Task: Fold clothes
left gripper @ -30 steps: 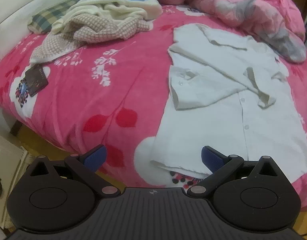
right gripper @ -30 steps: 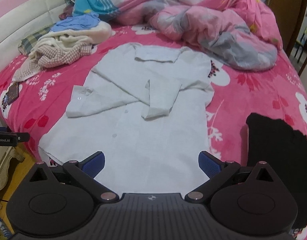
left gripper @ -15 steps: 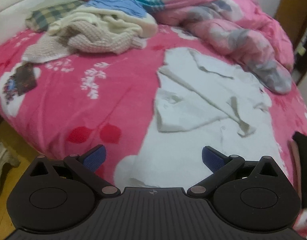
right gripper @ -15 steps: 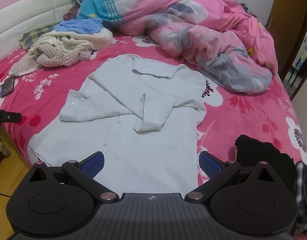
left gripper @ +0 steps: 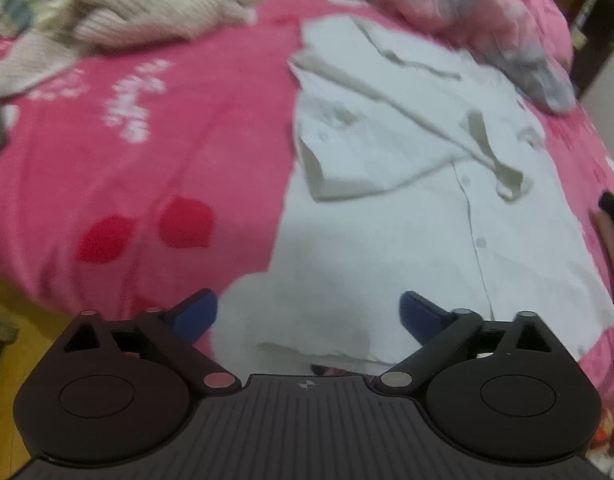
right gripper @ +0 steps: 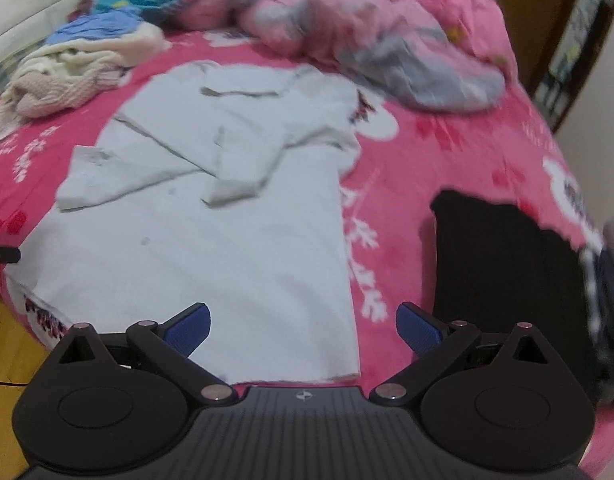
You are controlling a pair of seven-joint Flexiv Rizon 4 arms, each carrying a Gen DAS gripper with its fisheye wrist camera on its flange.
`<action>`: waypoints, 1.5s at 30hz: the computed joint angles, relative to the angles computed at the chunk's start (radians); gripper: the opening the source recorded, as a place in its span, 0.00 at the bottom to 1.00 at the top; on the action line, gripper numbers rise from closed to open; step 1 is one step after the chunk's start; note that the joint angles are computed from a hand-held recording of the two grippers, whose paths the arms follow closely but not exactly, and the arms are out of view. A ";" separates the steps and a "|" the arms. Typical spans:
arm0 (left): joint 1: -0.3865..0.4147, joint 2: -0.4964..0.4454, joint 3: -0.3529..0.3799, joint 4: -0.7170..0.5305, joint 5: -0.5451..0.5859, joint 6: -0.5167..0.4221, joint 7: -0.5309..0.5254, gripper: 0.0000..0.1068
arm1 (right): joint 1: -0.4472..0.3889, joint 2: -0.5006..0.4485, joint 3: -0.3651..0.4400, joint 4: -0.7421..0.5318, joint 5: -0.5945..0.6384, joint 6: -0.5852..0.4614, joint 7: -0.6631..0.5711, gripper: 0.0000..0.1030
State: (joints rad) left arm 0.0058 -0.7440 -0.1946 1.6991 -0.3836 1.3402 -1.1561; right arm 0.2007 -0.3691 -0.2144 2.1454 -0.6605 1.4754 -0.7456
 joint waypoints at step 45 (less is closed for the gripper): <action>0.078 -0.115 -0.023 -0.279 -0.197 -0.579 0.319 0.02 | -0.604 -0.356 0.662 -0.611 1.242 -0.558 -0.846 0.02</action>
State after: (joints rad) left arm 0.0840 -0.8593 -0.2175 1.4198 -0.5810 0.7607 -0.8374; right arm -0.4037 -0.7250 0.4471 1.5346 0.5811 0.9170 -1.5919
